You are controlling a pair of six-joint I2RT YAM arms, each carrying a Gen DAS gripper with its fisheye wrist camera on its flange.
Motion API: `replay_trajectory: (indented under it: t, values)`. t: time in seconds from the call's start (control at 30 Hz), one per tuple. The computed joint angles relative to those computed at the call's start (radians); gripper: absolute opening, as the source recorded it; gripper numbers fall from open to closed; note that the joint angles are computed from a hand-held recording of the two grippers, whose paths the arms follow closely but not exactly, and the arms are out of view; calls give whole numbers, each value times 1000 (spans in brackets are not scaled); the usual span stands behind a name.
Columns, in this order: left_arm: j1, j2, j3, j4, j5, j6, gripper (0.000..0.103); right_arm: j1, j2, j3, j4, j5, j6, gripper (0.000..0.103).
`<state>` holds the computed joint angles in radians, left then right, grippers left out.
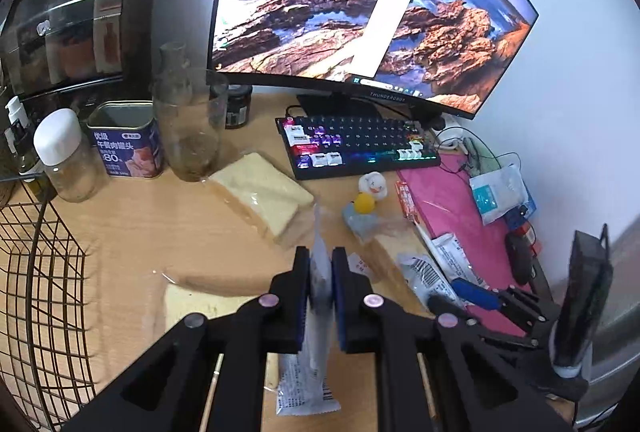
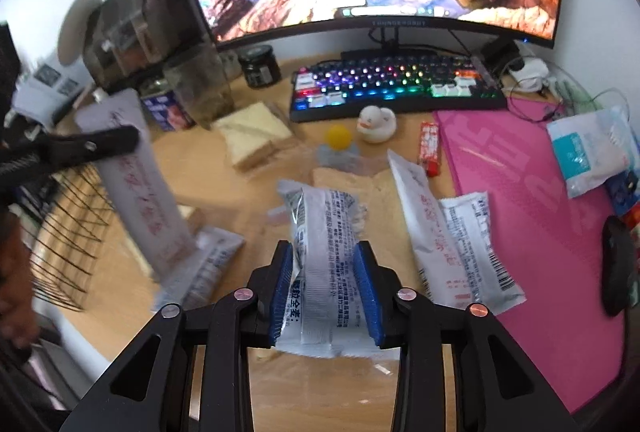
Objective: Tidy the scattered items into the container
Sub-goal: 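Carry both packets to the wire basket and open both grippers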
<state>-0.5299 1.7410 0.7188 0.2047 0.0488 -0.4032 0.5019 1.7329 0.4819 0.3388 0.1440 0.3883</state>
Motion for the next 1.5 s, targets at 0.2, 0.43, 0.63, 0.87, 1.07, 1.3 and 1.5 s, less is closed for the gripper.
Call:
replay_trajectory:
  t: [0.2,0.43,0.63,0.87,1.07,1.3,1.5]
  values:
    - [9,-8,-17,12,6,-5,11,-12,93,79,-49,9,-8,44]
    - [37,-70,-52,12,11,9,11,11,3,69,-87,39,3,40]
    - [115,-303,-130,-73,10,48,11,119,-65,154,-150,69,-19,40]
    - [401,-786,-231,-344,51,142,11,334,55,447,-198,74,-68,40]
    - [907,-1005,-306,-545,245,334,11,493,296,797,-285,-4,-104,40]
    - [1234,-877,-420,-475,400,522,11,569,553,1089,-410,-84,-94,40]
    - [1255,-857,-460,-427,414,529,18,574,625,1151,-451,-93,-78,40]
